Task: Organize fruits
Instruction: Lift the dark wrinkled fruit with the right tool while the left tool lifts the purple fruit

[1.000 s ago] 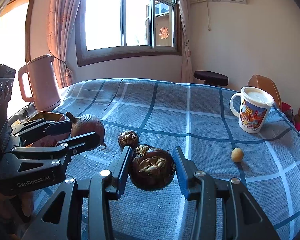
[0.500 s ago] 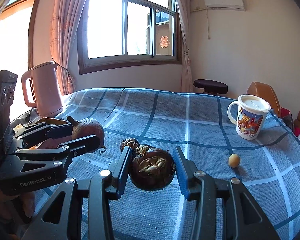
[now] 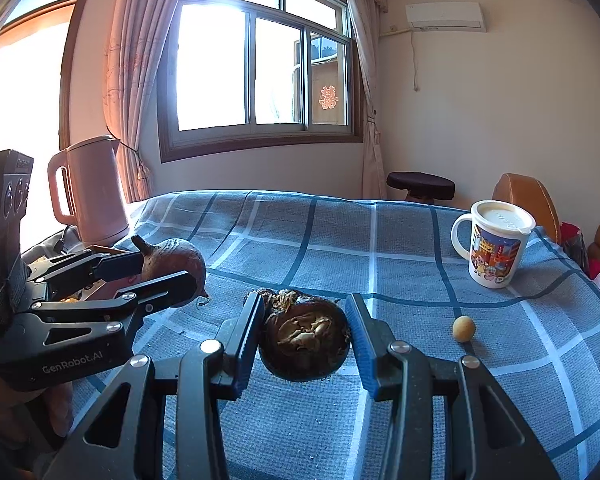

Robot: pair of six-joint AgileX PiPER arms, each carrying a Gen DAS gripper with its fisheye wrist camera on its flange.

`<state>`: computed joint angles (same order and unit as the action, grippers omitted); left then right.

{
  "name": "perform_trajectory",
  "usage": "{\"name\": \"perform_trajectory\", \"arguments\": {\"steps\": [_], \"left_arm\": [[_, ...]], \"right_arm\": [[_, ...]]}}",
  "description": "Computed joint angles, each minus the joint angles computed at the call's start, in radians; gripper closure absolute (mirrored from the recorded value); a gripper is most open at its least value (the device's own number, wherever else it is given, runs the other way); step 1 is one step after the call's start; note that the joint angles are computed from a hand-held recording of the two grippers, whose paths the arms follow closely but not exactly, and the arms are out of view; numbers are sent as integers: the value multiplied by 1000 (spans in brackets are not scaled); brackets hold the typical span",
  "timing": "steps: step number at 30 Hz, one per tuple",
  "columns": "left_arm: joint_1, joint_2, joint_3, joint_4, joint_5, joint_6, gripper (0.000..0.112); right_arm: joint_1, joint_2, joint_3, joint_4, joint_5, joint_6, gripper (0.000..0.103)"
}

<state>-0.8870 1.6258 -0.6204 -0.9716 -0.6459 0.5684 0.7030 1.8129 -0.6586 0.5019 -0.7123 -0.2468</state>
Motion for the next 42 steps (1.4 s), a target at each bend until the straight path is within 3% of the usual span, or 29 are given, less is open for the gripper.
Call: {"name": "perform_trajectory", "arguments": {"steps": [25, 42], "left_arm": [[-80, -31, 61, -46, -142, 5, 57], [-81, -94, 130, -61, -145, -1, 57]], "right_arm": [[37, -9, 78, -9, -174, 28, 59], [62, 7, 36, -6, -144, 14, 59]]}}
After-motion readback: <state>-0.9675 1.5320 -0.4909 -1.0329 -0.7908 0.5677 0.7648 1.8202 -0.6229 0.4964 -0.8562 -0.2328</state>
